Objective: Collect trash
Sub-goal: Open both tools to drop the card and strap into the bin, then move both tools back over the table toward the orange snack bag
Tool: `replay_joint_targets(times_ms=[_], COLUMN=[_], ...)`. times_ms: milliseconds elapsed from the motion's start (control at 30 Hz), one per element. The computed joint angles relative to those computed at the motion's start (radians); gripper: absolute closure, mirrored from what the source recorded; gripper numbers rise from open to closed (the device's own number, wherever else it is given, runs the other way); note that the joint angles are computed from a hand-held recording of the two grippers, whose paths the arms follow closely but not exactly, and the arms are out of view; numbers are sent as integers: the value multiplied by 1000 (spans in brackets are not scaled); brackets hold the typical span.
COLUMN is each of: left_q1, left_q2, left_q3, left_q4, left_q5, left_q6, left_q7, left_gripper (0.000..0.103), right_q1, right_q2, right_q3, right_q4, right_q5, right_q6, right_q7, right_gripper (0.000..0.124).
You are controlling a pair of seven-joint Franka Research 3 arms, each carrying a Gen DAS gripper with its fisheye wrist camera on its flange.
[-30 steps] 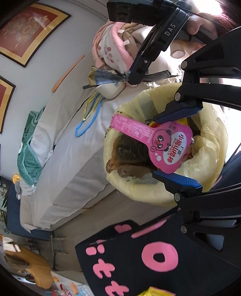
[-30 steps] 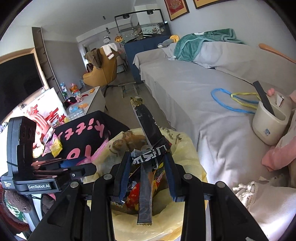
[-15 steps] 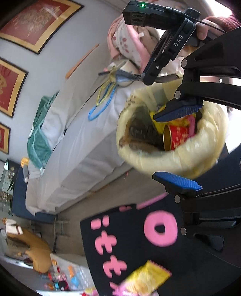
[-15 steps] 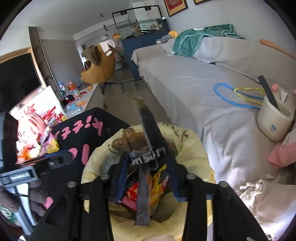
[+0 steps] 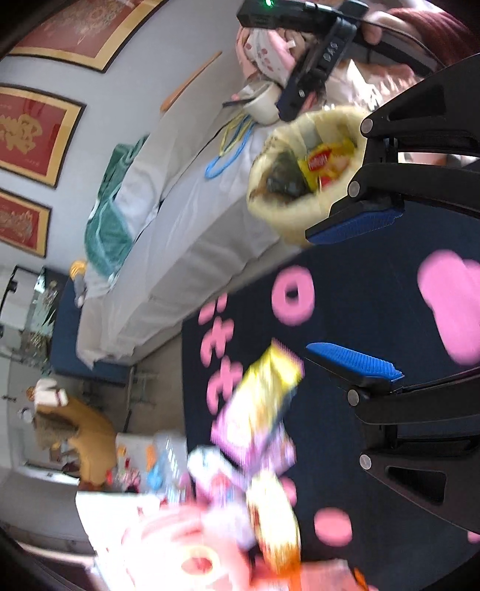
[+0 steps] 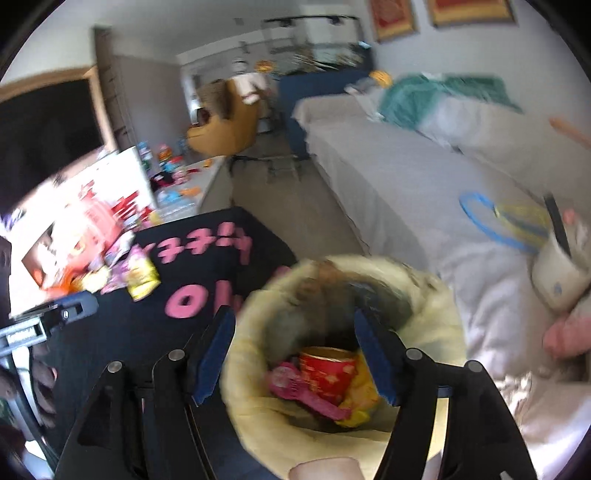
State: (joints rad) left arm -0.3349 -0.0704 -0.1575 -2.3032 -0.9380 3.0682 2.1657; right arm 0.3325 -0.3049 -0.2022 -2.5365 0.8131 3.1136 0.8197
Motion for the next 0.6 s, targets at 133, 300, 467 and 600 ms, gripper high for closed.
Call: replay_joint_targets(times_ms=[133, 300, 467, 600], left_q1=[-22, -106, -202, -277], left_q2=[-118, -213, -256, -210], left_q3=[95, 271, 509, 698], left_q4=[-111, -192, -209, -168], left_q5=[-107, -174, -213, -234], left_q6=[33, 122, 151, 140], left_q7=[121, 243, 310, 320], left_gripper=[46, 46, 46, 46], right_q1=[34, 88, 59, 39], right_q2=[8, 95, 190, 258], right_q3=[48, 93, 216, 281], right_q4=[25, 117, 186, 229], right_q5=[-13, 42, -37, -198], right_q6=[-19, -83, -79, -58], right_q7=[20, -9, 28, 126], right_gripper=[67, 80, 80, 80])
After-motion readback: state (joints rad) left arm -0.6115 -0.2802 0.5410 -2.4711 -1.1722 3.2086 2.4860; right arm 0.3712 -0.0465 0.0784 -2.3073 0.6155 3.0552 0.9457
